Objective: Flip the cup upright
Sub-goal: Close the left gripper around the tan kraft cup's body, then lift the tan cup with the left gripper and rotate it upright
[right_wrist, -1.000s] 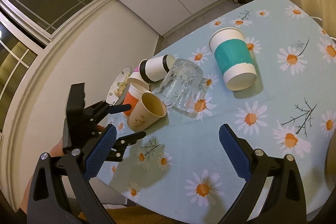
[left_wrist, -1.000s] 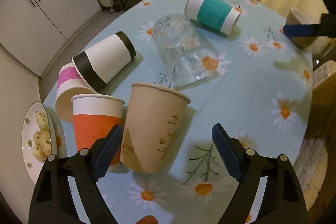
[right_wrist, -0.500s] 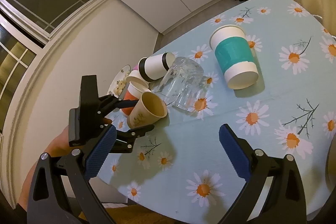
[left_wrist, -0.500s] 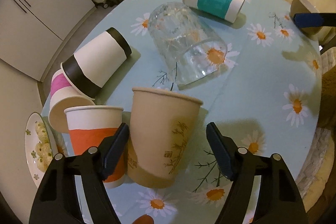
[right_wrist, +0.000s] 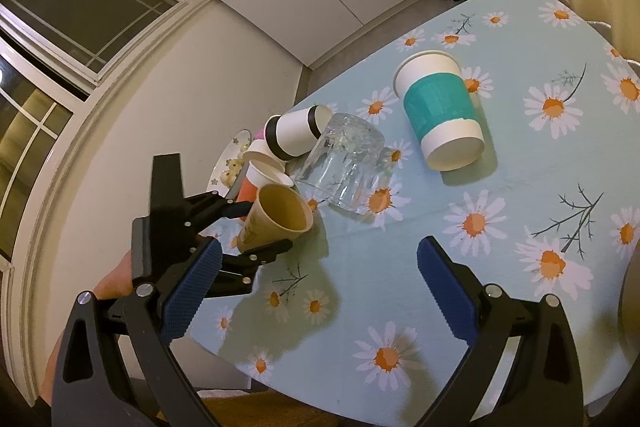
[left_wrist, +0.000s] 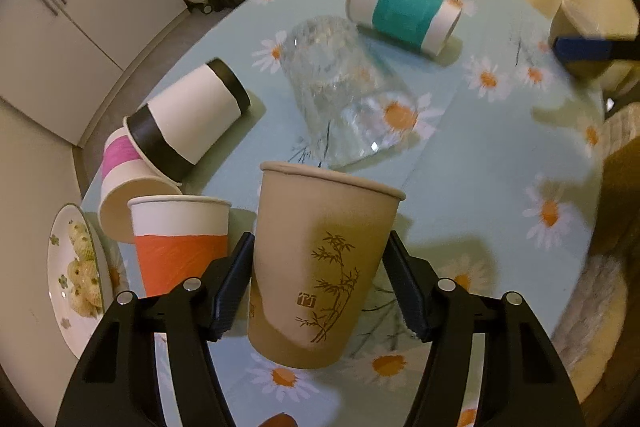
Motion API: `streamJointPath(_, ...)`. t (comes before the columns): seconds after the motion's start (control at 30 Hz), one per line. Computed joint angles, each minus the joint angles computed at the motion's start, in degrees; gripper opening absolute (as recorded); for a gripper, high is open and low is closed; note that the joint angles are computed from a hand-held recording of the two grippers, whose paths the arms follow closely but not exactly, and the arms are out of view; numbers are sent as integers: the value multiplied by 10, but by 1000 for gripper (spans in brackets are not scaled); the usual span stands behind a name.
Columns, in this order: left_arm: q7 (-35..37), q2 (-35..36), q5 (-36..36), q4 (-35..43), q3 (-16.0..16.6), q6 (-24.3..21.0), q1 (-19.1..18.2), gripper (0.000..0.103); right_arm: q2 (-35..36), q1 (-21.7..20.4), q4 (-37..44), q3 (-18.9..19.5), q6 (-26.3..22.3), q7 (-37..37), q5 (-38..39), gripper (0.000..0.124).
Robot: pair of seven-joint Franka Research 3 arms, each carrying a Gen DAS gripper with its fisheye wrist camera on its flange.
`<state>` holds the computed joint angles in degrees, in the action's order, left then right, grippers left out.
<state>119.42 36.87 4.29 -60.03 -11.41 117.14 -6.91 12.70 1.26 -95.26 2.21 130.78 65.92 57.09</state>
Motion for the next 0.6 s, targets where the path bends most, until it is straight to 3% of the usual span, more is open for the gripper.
streamJointPath(0.2, -78, -32, -97, -20, -24, -10, 31, 63, -11, -8, -9, -2, -18, -10, 27, 97)
streamJointPath(0.37, -181, -81, -156, -97, -26, 26, 41, 63, -16, -14, -12, -8, -46, -5, 43, 98)
streamJointPath(0.47, -245, -112, -177, -158, -23, 73, 42, 63, -18, -16, -15, -11, -60, 3, 41, 98)
streamJointPath(0.6, -331, -133, -257, -207, -33, 88, 60, 63, -23, -20, -21, -13, -82, 3, 48, 98)
